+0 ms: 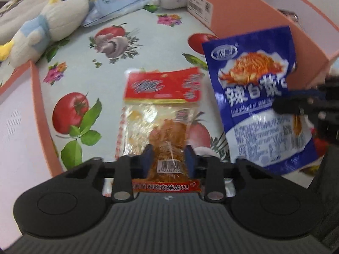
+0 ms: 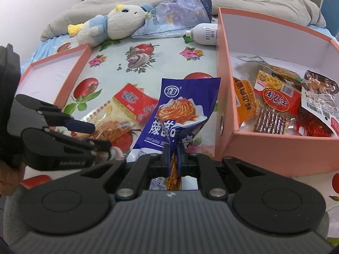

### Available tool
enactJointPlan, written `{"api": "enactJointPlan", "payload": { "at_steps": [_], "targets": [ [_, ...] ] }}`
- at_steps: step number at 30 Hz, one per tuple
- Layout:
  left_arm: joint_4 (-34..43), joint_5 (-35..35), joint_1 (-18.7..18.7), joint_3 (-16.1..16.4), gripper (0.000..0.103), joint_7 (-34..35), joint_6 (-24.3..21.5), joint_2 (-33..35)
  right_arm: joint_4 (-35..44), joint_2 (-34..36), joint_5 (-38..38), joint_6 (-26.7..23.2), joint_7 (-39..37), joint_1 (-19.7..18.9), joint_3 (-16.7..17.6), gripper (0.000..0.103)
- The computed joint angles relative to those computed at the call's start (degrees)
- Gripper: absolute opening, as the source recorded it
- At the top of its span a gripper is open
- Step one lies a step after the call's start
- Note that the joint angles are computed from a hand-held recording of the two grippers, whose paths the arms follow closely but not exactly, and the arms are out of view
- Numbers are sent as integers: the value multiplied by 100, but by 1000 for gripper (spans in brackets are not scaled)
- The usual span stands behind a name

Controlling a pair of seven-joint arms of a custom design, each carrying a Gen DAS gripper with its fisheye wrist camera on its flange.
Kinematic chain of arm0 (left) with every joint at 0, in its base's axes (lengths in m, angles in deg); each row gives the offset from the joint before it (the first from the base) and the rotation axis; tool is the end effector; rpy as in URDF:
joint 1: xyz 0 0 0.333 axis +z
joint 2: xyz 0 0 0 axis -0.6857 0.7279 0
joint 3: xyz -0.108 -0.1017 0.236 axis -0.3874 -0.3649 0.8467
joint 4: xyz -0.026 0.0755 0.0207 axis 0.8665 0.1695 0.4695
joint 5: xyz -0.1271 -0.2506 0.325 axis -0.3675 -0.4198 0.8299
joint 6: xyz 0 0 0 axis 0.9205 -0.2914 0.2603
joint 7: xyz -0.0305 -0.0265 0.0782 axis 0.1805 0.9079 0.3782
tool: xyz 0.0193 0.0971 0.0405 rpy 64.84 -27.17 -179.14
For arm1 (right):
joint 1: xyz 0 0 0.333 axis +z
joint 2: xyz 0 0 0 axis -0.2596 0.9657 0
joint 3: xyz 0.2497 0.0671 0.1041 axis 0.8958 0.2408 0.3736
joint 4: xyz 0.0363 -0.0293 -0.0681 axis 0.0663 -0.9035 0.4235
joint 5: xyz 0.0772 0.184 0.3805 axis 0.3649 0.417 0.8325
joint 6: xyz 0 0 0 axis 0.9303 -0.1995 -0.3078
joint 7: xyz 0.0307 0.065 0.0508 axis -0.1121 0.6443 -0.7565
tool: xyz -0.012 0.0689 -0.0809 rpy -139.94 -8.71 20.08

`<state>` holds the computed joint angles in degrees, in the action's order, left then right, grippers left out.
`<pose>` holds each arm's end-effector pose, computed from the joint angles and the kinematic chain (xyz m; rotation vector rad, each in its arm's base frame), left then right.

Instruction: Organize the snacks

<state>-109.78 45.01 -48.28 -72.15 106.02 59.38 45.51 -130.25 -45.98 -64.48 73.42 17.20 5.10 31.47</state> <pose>0.6509 -0.1724 0.3845 -2.0396 1.9255 -0.4134 0.6721 0.2984 0.4460 -2.2846 1.1490 -0.1954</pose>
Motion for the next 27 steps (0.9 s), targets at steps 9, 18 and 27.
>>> {"api": "enactJointPlan", "payload": {
  "at_steps": [9,18,27],
  "targets": [
    [-393,66,-38,90,14,-1227,187,-397,-194,-185,151,104,-192,-9,61,10],
    [-803,277,-64,115,13,-2392,408,-954,-355,-376,289,220,-342,-11,102,10],
    [-636,813,-136,93,13,-3184,176,-1254,-354,-536,401,382,-457,-15,117,10]
  ]
}}
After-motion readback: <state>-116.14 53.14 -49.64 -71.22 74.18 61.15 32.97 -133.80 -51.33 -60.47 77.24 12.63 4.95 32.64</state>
